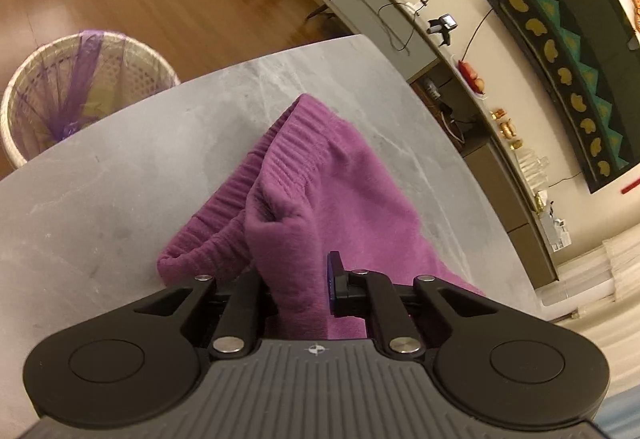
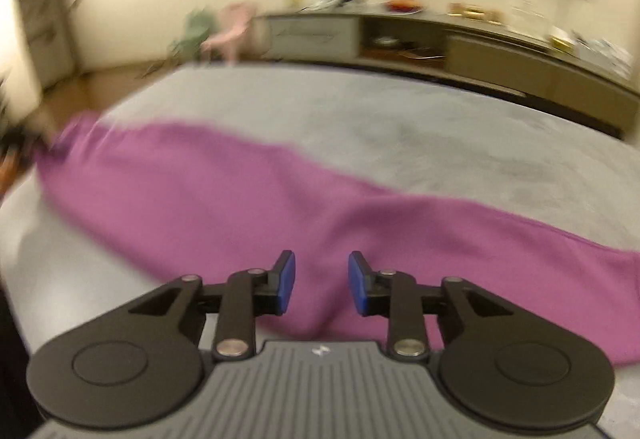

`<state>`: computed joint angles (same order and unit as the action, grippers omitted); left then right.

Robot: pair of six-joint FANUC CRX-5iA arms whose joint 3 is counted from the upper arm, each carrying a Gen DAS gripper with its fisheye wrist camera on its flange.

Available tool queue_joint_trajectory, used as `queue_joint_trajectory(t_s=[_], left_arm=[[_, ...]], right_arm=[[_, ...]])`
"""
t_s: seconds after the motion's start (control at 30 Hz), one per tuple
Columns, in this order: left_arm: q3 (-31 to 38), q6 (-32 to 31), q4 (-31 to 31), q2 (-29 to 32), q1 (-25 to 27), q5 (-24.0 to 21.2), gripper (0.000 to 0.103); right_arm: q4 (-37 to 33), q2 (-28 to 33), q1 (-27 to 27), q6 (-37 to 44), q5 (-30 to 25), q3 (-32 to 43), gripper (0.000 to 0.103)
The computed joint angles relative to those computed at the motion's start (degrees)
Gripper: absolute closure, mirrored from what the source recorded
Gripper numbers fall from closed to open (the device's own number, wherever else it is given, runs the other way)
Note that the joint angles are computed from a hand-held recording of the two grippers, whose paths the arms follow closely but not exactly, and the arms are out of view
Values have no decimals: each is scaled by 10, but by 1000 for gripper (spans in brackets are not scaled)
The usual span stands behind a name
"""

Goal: Fold clothes

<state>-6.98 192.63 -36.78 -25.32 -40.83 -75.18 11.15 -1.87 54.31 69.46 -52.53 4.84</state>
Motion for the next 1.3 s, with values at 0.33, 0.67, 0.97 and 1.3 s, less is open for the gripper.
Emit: queue_joint_trajectory(t_s=[0.33,0.67,0.97,1.3], left_arm=[[-38,20,-13,-38,3,14,97],[159,0,-254,111,-207,-280,84],[162,-230,-44,164,-39,-69,84],[143,-204,-22,148,3,-58,102]], right_arm=[[130,94,-54,-116,-157,56,65],[138,43,-57,-152,-88,11,68],[64,114,-75,-26,0,77,68],[161,159,-87,-111,-69,102,63]])
